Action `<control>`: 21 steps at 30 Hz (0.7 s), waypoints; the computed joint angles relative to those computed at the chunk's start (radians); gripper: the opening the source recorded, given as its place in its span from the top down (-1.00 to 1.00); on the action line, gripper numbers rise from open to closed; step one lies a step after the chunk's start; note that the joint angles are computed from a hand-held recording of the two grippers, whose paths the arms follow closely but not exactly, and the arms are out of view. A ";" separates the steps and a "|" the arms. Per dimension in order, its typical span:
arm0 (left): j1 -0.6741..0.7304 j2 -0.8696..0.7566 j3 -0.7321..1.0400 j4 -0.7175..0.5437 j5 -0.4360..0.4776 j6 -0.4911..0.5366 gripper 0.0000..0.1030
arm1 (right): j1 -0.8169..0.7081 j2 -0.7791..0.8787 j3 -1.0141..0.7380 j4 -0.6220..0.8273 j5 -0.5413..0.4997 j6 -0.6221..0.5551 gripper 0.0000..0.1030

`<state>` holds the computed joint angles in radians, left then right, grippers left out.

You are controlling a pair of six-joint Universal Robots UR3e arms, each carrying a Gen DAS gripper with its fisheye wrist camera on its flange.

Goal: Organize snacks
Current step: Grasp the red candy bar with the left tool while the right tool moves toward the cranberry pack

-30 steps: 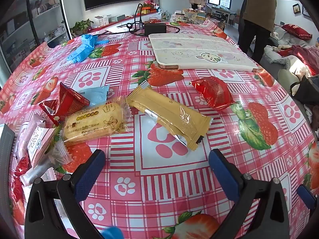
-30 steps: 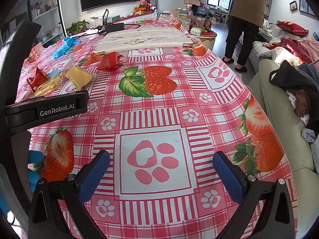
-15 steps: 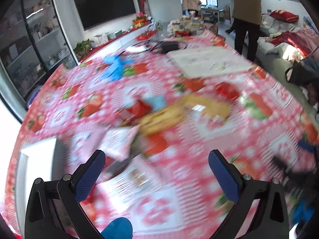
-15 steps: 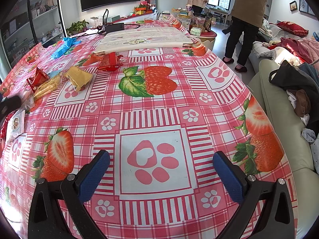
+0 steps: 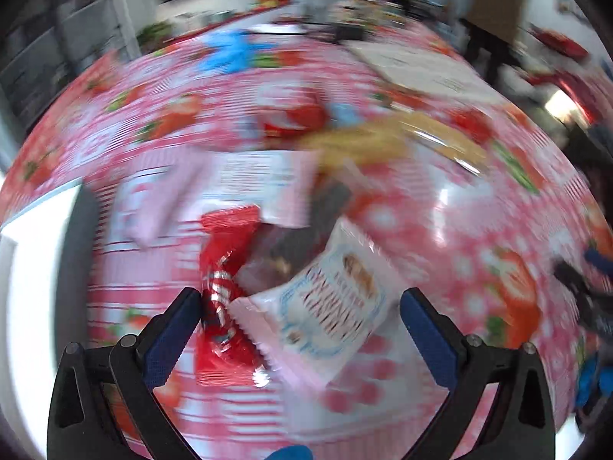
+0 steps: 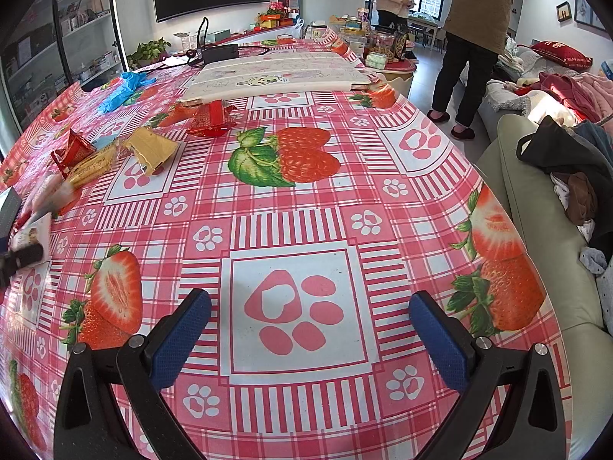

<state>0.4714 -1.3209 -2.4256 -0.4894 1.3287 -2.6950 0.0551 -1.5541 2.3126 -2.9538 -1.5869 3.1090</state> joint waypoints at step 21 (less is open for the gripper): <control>0.163 -0.062 0.095 -0.104 -0.029 -0.046 -1.00 | 0.000 0.002 0.000 -0.003 0.000 0.000 -1.00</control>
<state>0.6347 -1.3826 -2.3306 -0.5932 1.3002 -2.7413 0.0547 -1.5516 2.3131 -2.9569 -1.5868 3.1092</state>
